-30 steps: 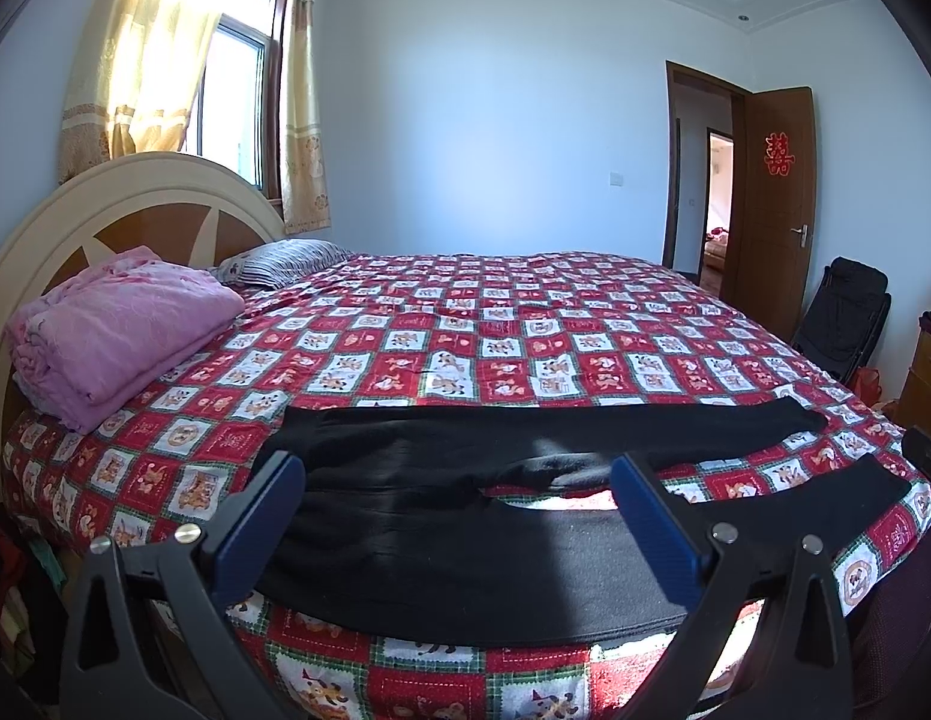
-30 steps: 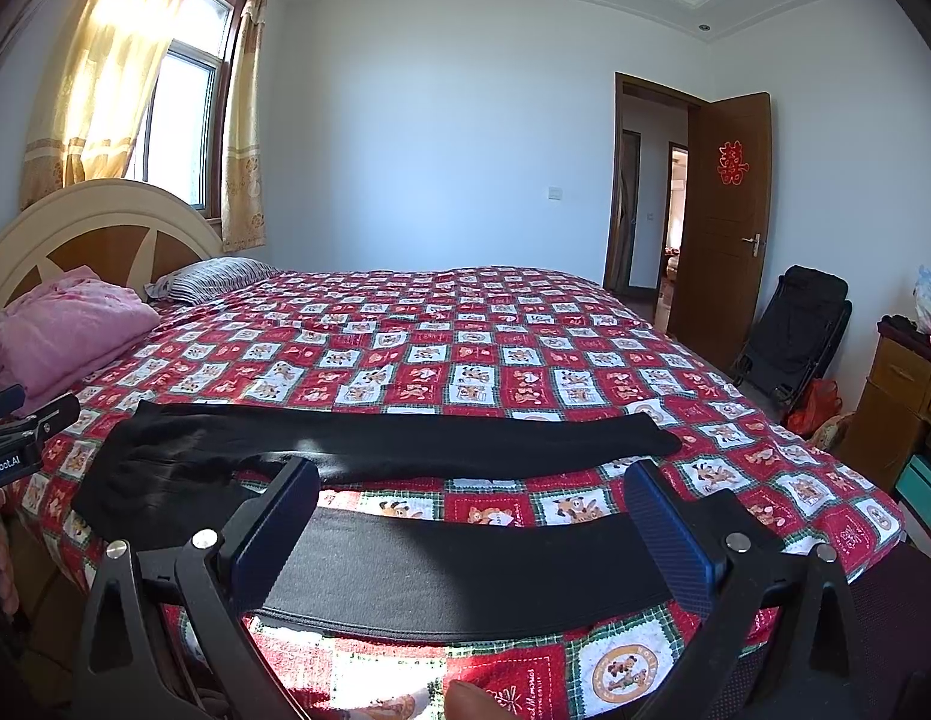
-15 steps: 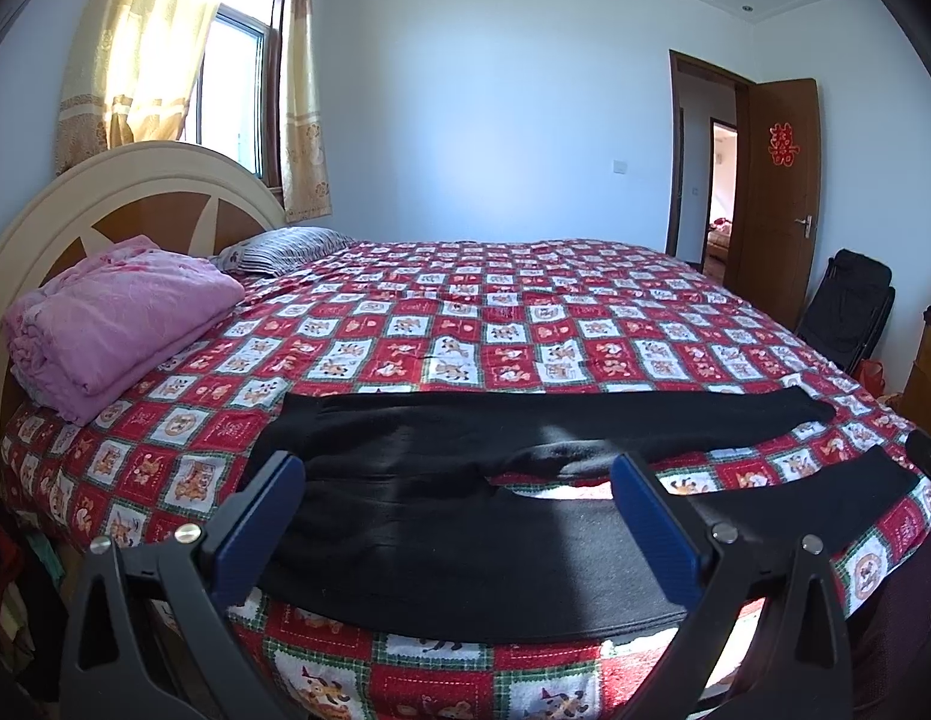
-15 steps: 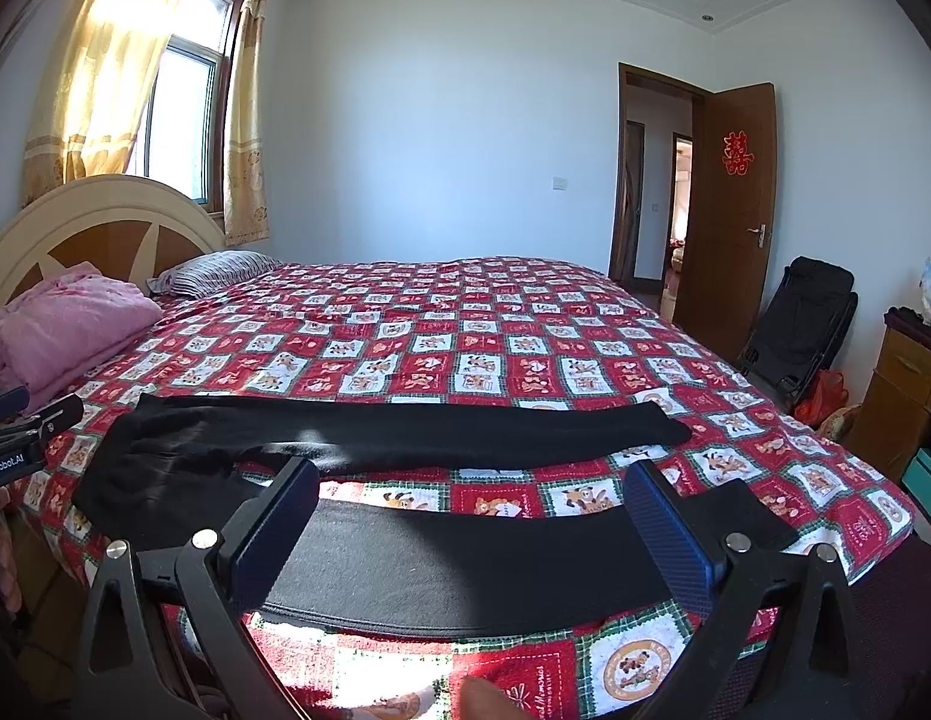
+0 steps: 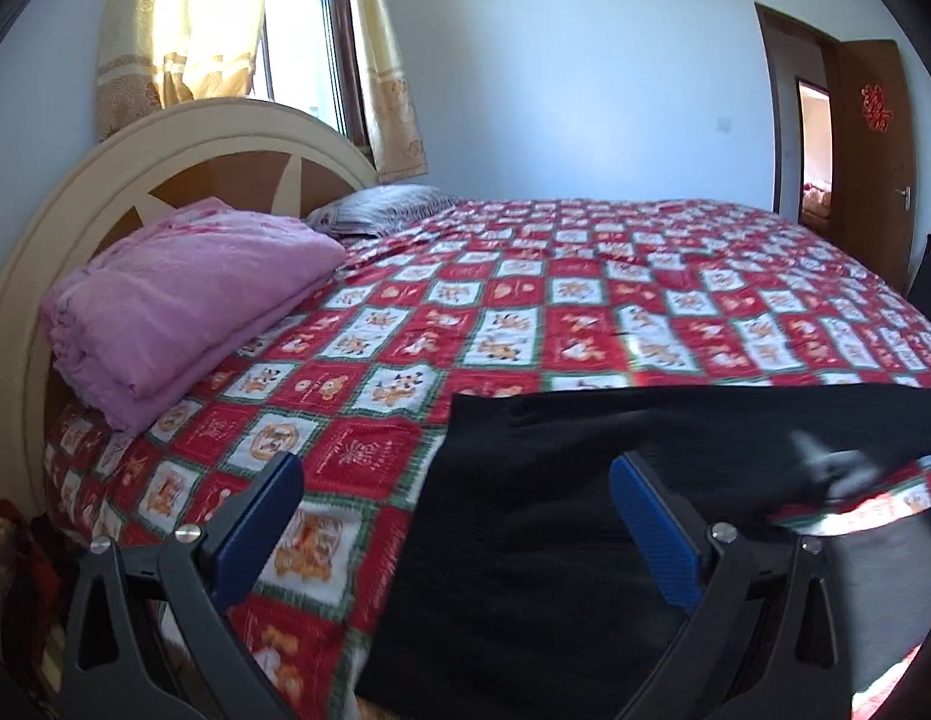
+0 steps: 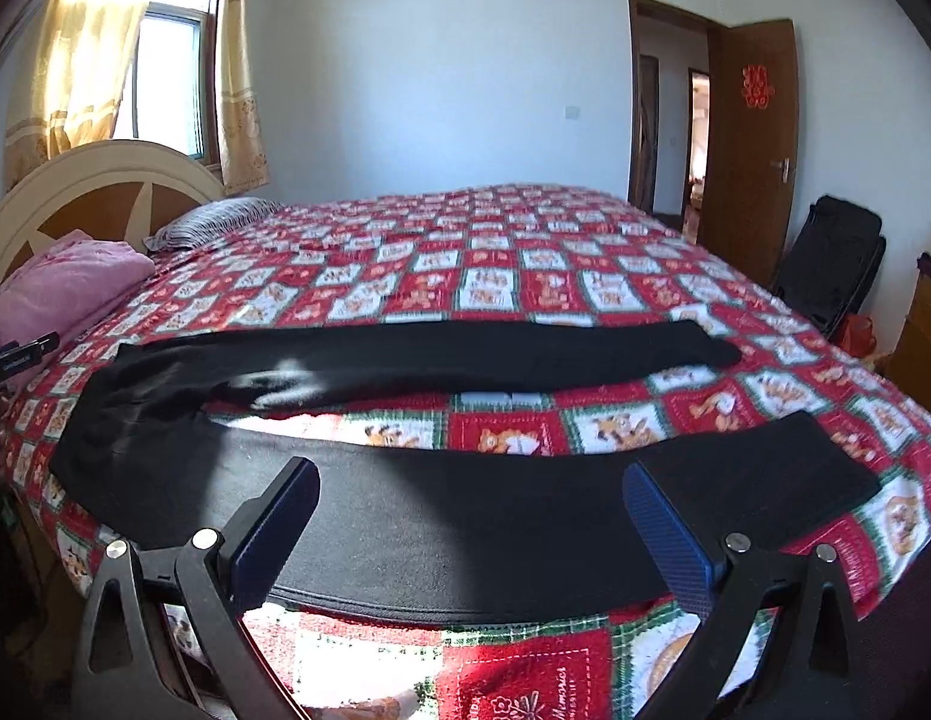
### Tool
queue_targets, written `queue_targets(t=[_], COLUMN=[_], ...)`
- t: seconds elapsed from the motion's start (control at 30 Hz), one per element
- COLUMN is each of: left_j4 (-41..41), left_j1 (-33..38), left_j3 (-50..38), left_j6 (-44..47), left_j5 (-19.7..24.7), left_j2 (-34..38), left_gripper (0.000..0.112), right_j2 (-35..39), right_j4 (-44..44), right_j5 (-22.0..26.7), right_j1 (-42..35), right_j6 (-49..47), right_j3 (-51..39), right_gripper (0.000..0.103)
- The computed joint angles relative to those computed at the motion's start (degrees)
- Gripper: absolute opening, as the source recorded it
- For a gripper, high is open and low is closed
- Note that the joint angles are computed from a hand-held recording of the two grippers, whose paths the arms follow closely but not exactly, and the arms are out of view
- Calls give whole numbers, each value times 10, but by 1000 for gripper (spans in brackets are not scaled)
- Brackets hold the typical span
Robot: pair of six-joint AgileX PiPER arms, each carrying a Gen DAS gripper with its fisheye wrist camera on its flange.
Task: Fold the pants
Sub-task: 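Lower both tools onto the black pants and close the left tool on the waistband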
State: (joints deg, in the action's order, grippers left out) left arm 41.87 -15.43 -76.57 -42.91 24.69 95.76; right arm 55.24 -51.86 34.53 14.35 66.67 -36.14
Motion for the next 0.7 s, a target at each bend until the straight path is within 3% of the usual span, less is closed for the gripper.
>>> queue_targets(t=[0.1,0.13,0.27,0.5,0.7], left_j4=[-111,-145,-292,-401,-448], left_j1=[33,41,62,93,103], left_j3=[-73,-98,-232,-462,-625], left_j6=[123,164,323,423,464], left_j5=[-3,0,55,183,284], left_j2=[65,86,182,334,427], left_gripper=[102,97,86,81,60], right_j2=[32,40,77,135,204], right_j4=[-19,-11,82,84,109], right_j5=[-33,-48,-103,-127,-139], right_j1=[-37,-56,-149,-208,-234], right_j6=[4,-9,-125,-143,-184], right_j3=[8,7,-21,-61,-102], right_gripper=[100,96,84,82,73])
